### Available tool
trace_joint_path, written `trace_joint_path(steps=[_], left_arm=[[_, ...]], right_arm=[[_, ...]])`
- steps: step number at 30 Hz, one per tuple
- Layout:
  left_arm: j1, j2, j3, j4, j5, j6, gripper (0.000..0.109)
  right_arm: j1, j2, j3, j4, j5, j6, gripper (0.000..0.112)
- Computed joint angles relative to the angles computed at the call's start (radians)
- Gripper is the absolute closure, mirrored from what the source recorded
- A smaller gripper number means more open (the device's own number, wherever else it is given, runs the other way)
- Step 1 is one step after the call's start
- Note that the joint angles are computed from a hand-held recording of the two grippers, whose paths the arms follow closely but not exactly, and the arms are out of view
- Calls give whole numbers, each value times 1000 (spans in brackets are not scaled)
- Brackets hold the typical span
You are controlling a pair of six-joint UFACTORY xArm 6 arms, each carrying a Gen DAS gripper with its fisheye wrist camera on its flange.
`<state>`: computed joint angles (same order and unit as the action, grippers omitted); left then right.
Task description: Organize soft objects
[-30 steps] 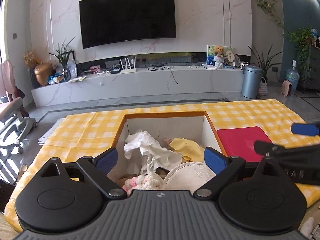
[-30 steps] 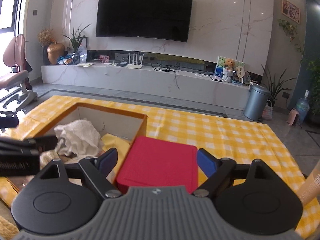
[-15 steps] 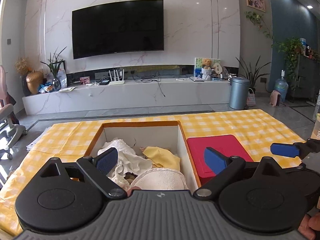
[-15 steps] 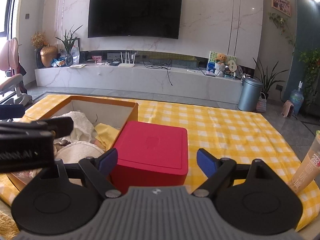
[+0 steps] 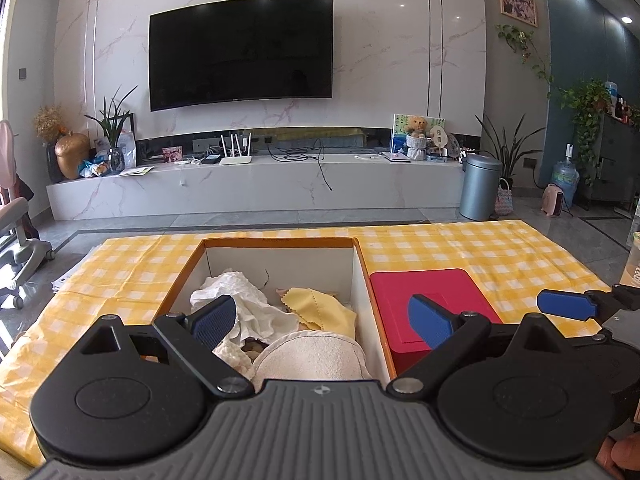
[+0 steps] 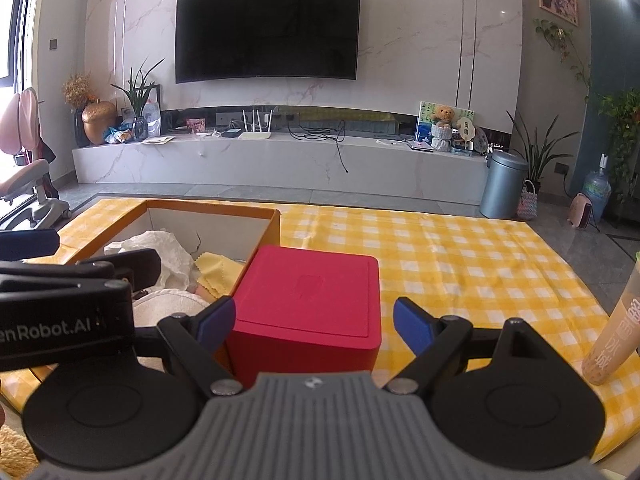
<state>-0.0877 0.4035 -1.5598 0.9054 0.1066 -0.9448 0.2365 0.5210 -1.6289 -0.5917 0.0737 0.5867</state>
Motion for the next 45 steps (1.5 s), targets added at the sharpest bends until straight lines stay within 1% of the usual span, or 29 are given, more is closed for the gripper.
trace_joint_path(steps=[9, 12, 14, 19, 23, 27, 29, 45], left_arm=[[-2, -2, 2, 7, 6, -7, 6], [-3, -3, 5, -11, 6, 7, 6], [-1, -2, 10, -51, -5, 43, 6], [-3, -2, 7, -5, -4, 3, 6], [-5, -3, 8, 3, -1, -5, 6], [-8, -2, 8, -17, 3, 11, 6], [-8, -4, 8, 1, 6, -8, 6], [-21, -1, 3, -65, 35, 50, 6]], right_arm=[[1, -2, 3, -12, 0, 12, 28], [1, -2, 5, -6, -1, 6, 28], [2, -2, 7, 6, -1, -3, 28], [3, -3, 11, 38, -4, -32, 28], [3, -1, 11, 49, 0, -43, 28], [2, -2, 9, 42, 2, -37, 28], [3, -2, 9, 45, 2, -38, 28], [7, 5, -4, 57, 22, -51, 28]])
